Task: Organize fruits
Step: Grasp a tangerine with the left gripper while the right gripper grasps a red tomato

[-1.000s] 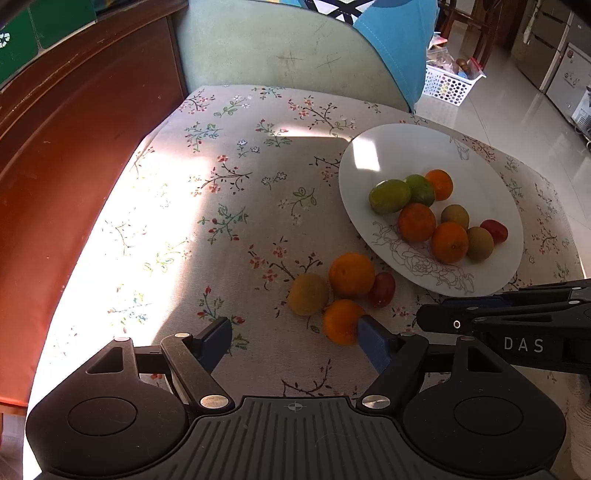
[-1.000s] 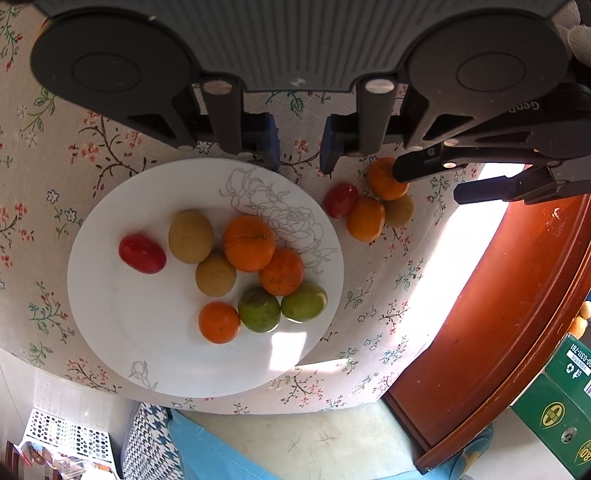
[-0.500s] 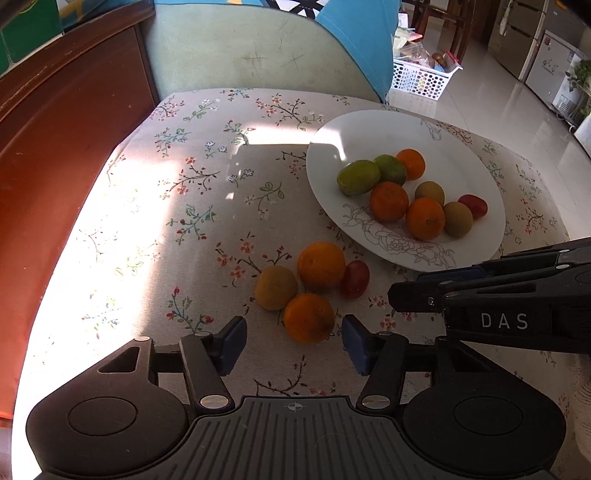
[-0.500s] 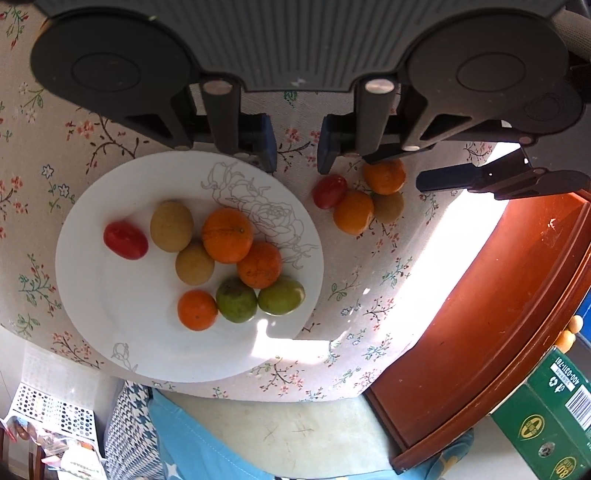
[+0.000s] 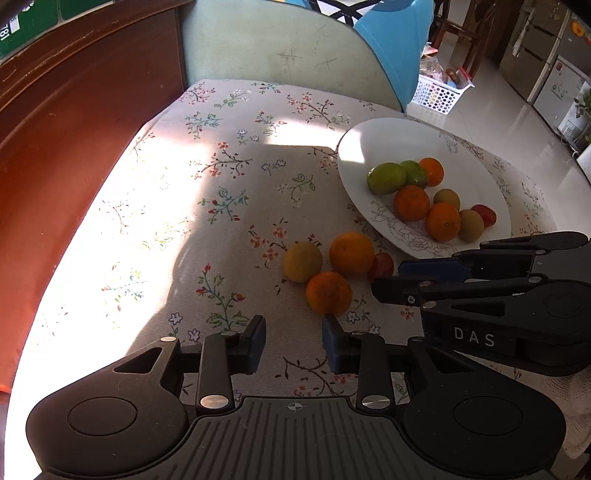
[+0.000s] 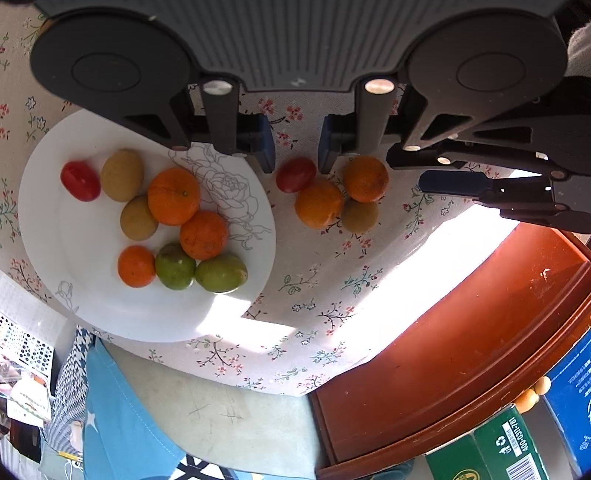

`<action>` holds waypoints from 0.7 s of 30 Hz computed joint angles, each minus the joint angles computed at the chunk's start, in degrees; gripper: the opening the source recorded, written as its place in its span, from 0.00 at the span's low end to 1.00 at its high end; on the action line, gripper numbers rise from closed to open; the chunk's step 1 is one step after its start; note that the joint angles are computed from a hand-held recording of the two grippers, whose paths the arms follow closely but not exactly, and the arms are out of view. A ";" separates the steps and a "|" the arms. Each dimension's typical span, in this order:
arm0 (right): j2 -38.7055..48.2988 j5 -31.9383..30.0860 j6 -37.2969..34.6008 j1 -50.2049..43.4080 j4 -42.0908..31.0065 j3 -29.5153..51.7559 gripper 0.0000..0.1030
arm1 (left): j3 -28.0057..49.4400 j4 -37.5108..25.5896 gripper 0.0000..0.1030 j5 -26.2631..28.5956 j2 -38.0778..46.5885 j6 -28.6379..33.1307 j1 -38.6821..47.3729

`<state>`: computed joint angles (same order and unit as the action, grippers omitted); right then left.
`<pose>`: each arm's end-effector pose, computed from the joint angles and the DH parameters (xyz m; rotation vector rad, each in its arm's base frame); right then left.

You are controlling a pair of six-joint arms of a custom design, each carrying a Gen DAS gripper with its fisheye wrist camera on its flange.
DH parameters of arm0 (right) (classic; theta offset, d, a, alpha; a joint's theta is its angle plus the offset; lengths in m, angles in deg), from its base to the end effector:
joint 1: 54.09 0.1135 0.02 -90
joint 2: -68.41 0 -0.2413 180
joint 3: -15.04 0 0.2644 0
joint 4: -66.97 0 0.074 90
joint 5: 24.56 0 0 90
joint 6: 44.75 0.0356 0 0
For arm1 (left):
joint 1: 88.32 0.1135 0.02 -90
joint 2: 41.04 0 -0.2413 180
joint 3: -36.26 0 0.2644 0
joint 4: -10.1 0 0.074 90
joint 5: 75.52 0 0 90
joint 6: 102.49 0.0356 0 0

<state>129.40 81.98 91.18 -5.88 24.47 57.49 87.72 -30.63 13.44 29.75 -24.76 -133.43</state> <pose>0.1448 0.1468 0.1458 0.0455 2.5829 0.2326 0.1732 -0.1730 0.1589 0.7448 2.5501 -0.3199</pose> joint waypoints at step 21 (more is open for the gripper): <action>-2.27 0.18 -3.99 0.16 -3.80 0.04 0.24 | 0.86 1.20 0.32 1.90 0.85 -0.87 -1.10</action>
<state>127.12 82.16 87.19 -5.72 20.67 57.53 88.58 -29.43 15.34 30.60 -25.63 -134.53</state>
